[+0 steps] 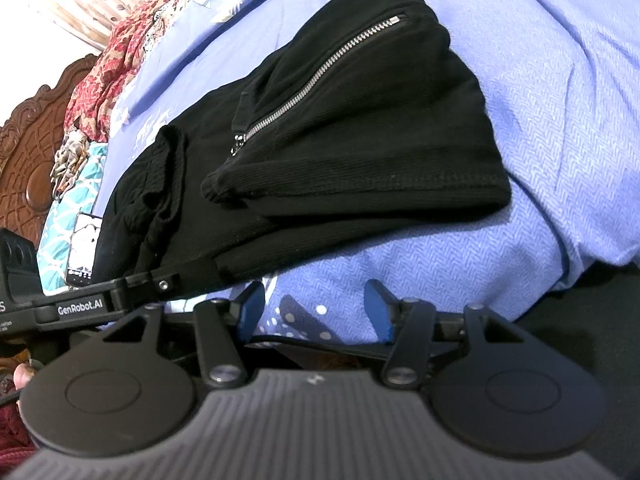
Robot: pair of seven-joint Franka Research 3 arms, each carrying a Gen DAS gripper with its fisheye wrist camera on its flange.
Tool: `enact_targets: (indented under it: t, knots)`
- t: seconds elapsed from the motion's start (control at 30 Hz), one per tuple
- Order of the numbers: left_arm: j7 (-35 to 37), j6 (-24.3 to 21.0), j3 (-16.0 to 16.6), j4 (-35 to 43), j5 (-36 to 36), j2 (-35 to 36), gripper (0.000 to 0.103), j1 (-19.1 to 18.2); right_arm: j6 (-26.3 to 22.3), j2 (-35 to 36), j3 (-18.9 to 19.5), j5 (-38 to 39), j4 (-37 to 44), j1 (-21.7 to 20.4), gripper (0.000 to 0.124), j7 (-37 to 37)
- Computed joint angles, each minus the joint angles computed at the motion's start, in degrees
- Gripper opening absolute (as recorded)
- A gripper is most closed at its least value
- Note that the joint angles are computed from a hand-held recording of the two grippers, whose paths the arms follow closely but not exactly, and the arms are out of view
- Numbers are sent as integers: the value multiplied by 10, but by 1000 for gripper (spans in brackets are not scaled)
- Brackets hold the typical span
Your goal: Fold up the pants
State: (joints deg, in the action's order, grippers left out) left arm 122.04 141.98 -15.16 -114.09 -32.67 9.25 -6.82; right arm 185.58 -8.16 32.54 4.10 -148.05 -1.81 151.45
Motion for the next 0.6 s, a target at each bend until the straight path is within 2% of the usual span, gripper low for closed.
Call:
enact_targets:
  t: [0.23,0.27,0.47,0.6]
  knots:
    - [-1,0,0,1,6,2,103,0,8,2,-28,22,-4,31,58,-20]
    - [-1,0,0,1,7,2,103,-1,9,2,-42,29,-6,45,58,-27]
    - [-4,0,-1,3,13,4,103,0,10,2,-35,51,-5,42,58,-44]
    - [-5,1,-2,5,17,6,103,-1,13,5,-61,67,-6,71,58,-61]
